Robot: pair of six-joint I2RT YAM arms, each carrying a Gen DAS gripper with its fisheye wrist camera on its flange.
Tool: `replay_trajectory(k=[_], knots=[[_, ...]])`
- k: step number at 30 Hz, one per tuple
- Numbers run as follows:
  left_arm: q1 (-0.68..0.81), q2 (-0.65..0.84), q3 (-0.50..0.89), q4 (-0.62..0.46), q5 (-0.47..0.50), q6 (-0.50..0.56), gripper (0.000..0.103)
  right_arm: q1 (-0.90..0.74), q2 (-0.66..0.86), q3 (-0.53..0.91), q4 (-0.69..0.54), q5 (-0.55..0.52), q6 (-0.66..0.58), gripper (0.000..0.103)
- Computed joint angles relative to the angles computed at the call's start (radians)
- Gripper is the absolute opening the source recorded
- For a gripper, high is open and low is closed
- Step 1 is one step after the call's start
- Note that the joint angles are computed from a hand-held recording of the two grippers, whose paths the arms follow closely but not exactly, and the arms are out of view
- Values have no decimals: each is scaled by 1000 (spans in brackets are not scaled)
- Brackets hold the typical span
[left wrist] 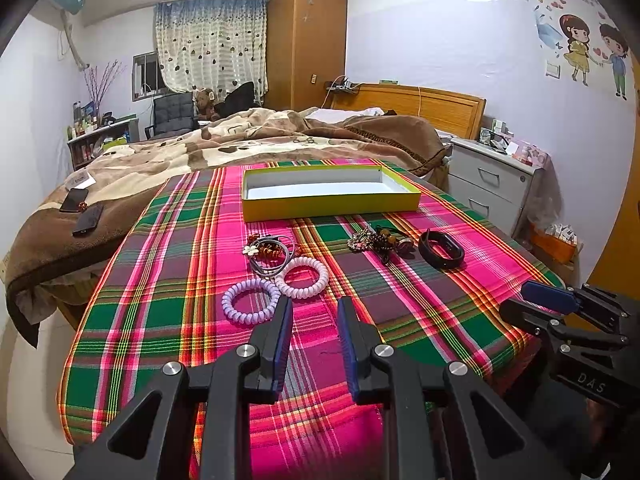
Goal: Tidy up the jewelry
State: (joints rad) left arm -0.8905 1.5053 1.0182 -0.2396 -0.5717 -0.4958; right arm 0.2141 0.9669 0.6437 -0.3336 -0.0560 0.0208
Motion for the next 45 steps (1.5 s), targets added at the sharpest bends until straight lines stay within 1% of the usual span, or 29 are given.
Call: replay_trajectory(k=[45], knots=[[-5,-2,7,0,-2,0,22,-2,3,3,-1,-2,-2,42]])
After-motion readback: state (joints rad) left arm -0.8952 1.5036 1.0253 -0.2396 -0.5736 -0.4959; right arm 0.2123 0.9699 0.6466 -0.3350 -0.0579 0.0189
